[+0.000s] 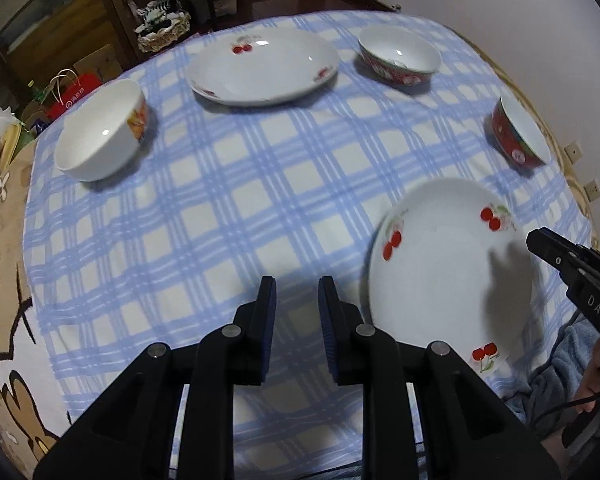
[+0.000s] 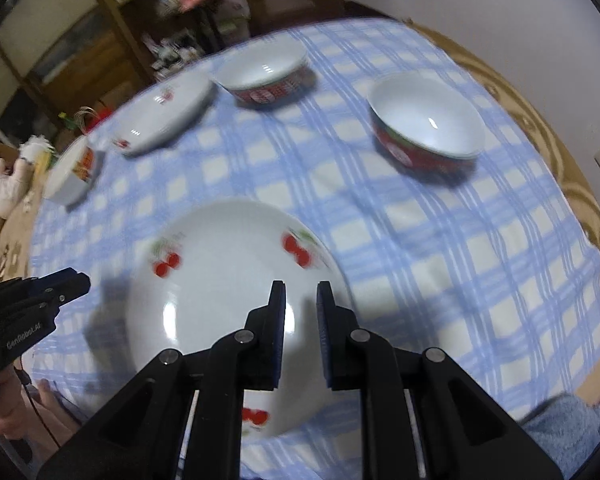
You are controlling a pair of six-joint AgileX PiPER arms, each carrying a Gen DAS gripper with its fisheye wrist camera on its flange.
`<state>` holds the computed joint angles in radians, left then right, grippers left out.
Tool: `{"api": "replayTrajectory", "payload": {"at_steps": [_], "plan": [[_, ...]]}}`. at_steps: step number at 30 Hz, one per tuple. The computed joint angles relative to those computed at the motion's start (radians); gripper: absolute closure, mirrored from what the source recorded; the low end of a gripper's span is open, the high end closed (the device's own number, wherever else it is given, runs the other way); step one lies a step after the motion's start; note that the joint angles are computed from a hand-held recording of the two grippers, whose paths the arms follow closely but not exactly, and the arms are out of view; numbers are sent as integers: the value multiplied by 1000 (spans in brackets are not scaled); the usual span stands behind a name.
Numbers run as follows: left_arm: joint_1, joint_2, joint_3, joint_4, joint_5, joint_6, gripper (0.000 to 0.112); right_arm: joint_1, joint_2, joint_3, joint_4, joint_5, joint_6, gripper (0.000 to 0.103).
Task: Organize plates and bowls
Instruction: 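Open the right gripper to release the plate onto the stack, then move both tools toward the other cherry-print plate on the cloth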
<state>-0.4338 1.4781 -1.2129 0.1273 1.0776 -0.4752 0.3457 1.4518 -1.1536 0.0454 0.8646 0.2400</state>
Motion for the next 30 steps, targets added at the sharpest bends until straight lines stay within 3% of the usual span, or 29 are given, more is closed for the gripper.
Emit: {"api": "replayTrajectory", "payload": {"at_steps": [5, 6, 7, 10, 12, 15, 17, 20, 22, 25, 30], "plan": [[35, -40, -30, 49, 49, 26, 84, 55, -18, -16, -39, -23, 19, 85], [44, -42, -38, 46, 59, 35, 73, 67, -14, -26, -51, -21, 25, 85], [55, -42, -48, 45, 70, 42, 62, 74, -6, -36, -60, -15, 23, 81], [69, -43, -66, 73, 82, 46, 53, 96, 42, -77, -75, 11, -2, 60], [71, -30, -83, 87, 93, 69, 41, 104, 67, -98, -74, 24, 7, 55], [73, -36, -76, 109, 63, 89, 31, 104, 103, -137, -54, 30, 3, 34], [78, -34, -77, 113, 52, 105, 28, 114, 123, -170, -66, 34, 11, 20], [96, -8, -98, 119, 58, 114, 28, 104, 155, -224, -31, 36, -30, 10], [121, 18, -124, 111, 64, 127, 28, 105, 183, -269, -32, 47, -34, 9], [160, 64, -173, 93, 68, 158, 28, 110, 233, -350, -38, 62, -61, 0], [201, 139, -239, 127, 21, 190, 28, 123, 357, -559, -73, 134, -122, 0]]}}
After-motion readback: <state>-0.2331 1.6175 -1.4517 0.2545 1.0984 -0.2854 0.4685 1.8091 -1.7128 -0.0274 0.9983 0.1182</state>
